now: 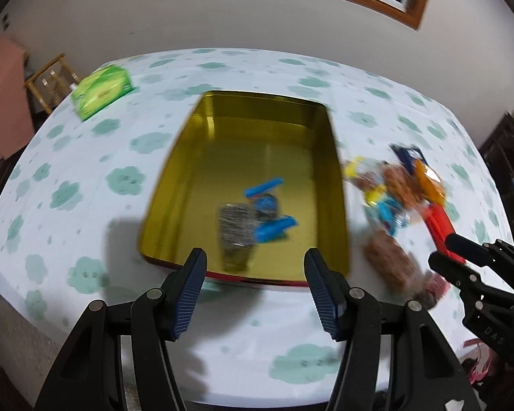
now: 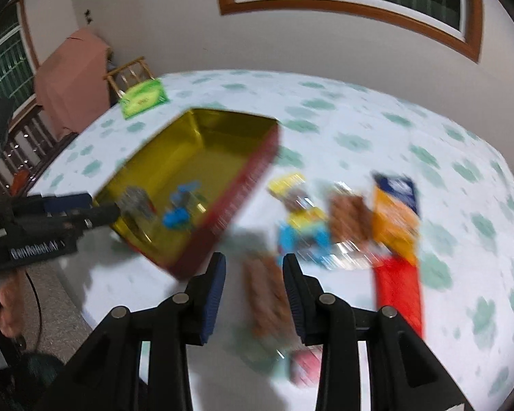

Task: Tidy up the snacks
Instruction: 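Move the right tool to the pink patterned packet and grasp it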

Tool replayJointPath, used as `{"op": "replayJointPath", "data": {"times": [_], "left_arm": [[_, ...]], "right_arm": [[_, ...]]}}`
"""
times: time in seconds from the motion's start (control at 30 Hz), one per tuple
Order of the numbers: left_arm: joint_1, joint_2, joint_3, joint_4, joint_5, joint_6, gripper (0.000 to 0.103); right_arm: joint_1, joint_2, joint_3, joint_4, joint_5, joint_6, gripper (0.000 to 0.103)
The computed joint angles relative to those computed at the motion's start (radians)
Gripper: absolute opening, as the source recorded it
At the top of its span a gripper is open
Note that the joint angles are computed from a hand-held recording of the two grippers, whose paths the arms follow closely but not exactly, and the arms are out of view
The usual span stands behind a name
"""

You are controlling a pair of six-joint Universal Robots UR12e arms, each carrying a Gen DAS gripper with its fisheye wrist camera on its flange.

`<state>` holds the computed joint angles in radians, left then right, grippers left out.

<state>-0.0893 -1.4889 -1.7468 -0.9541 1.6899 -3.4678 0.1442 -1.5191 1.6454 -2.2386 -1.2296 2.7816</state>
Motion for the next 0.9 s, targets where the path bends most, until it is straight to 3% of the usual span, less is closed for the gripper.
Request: {"op": "replayJointPath", "data": {"times": [0.23,0.67,0.9], "left_arm": [[-0.046,-0.025,0.026,-0.021,-0.025,0.029,0.056],[-0.094,-0.060,0.061,-0.065,-0.065,0.024,0.056],[-0.109,-0.077,0.074,-0.079,-0.057,0.025,0.056]], "right_arm": [[-0.061,-0.048,0.066,0.054,-0.019,-0.032,0.055],[-0.066,-0.026,0.089,0.079,-0.020,-0.023,0.057],[-0.055,-0.023,0.100,0.033,-0.041,-0.055,0.057]]}}
